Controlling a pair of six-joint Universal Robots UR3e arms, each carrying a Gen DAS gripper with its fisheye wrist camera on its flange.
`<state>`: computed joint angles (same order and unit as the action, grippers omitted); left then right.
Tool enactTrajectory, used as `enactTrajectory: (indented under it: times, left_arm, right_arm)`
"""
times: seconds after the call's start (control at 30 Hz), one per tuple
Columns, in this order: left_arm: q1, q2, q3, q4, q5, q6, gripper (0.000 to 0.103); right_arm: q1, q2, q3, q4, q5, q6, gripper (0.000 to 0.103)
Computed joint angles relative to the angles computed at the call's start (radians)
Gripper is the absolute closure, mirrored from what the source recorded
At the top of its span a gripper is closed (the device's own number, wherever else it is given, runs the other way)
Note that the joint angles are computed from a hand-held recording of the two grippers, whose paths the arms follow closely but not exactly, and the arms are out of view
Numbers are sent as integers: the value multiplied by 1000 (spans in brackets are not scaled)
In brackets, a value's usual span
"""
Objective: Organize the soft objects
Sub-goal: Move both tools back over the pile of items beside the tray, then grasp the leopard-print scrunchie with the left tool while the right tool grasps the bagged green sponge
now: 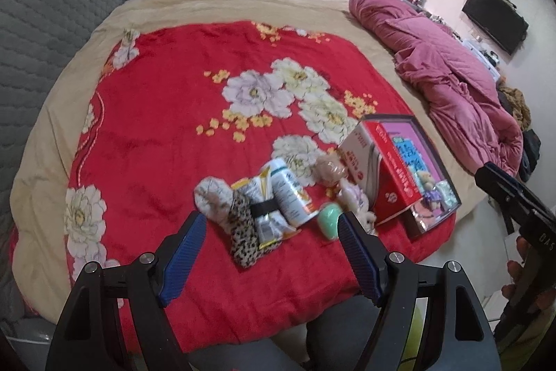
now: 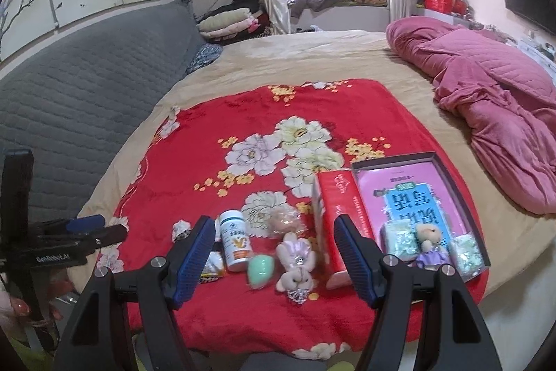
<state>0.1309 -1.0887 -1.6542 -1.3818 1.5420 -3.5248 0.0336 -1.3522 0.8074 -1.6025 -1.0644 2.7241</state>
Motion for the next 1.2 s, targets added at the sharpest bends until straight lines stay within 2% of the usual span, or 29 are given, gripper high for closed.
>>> enactTrajectory:
  times: [0.37,0.53,0.87,0.97,1.2]
  left_arm:
    - [62,129,-300,81,-75,21,24]
    - [137,162,-431,155,-157,56,24]
    - [250,119,-579,263,-260,92,24]
    - [287,108,-605,282,-290,94,24]
    - [312,52,-646,367,-327,78,24]
  right_arm:
    - [86,-20,146,-59,-52,-22,33]
    - [119,-22,230,-115,-90,-37,33]
    - [188,32,361,-205,-189,-60,33]
    - [225,73,371,-236,-235,-77,33]
    - [250,125,358,-252,-252,-82,33]
